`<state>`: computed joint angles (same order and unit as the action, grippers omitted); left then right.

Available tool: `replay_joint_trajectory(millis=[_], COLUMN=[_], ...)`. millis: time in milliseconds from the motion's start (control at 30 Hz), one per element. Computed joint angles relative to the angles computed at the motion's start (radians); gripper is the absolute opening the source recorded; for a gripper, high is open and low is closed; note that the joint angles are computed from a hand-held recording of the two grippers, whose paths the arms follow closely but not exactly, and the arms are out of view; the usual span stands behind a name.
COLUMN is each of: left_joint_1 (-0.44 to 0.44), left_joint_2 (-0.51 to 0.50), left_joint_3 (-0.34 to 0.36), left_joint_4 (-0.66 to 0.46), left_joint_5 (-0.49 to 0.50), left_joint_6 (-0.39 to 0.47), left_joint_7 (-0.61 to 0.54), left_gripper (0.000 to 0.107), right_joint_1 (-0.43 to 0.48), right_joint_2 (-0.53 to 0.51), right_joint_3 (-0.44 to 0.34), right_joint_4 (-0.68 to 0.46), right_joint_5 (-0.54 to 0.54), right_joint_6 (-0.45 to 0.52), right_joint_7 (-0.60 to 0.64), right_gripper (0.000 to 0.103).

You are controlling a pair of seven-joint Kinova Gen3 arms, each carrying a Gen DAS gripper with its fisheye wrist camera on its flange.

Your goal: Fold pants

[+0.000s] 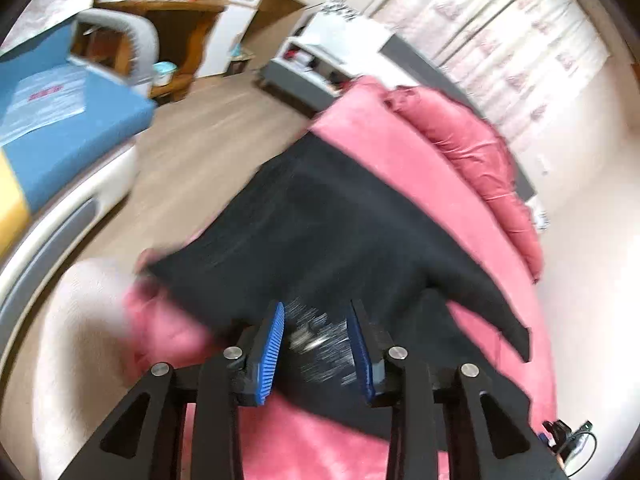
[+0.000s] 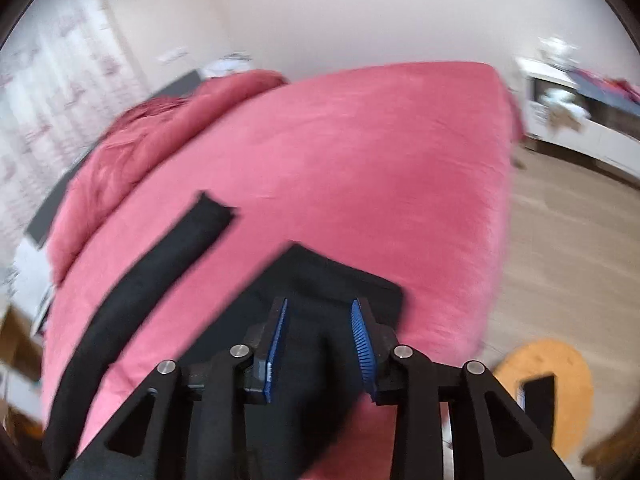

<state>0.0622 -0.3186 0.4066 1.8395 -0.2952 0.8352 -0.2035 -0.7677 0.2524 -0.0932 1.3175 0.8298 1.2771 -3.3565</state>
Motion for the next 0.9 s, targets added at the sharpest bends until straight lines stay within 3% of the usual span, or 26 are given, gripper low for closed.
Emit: replay_joint_trajectory(millis=[167, 267, 367, 467, 567, 667, 733, 833, 900], left_joint_1=[0.045, -0.010, 0.033, 0.037, 0.103, 0.166, 0.202, 0.240, 0.265], left_joint_2=[0.139, 0.197, 0.318, 0.436, 0.548, 0.626, 0.675, 0.744, 0.789], left_joint_3=[-0.049, -0.008, -0.033, -0.045, -0.151, -0.240, -0.279, -0.318, -0.349], left_joint_4=[-0.103, -0.152, -0.247, -0.342, -0.457, -0.553, -0.625, -0.736, -0.813], left_joint_5=[-0.002, 0.038, 0.059, 0.120, 0.203, 0.212, 0.192, 0.157, 0.127], left_joint_6=[-0.094, -0.143, -0.147, -0.118, -0.058, -0.010, 0.034, 0.105, 0.170], left_joint_7=[-0.137, -0.218, -0.340, -0.462, -0.573, -0.620, -0.667, -0.730, -0.755], left_gripper=[0.033, 0.035, 0.036, 0.036, 0.036, 0.036, 0.036, 0.036, 0.036], right_joint_1=[0.216, 0.353, 0.432, 0.432, 0.384, 0.373, 0.375, 0.380, 0.351], right_joint_2=[0.104, 0.189, 0.257, 0.363, 0.435, 0.493, 0.532, 0.586, 0.581], right_joint_3=[-0.143, -0.245, -0.255, -0.179, -0.048, 0.018, 0.018, -0.026, 0.013], right_joint_4=[-0.147, -0.244, -0.300, -0.421, -0.531, -0.626, -0.717, -0.856, -0.908], right_joint_5=[-0.112, -0.198, -0.320, -0.438, -0.560, -0.644, -0.659, -0.597, -0.574], right_joint_6=[-0.203, -0.272, -0.379, -0.430, -0.407, -0.389, -0.319, -0.235, -0.172], right_joint_7=[0.203, 0.325, 0.375, 0.383, 0.432, 0.497, 0.552, 0.642, 0.652], right_gripper=[0.035, 0.035, 0.035, 0.035, 0.036, 0.036, 0.018, 0.012, 0.011])
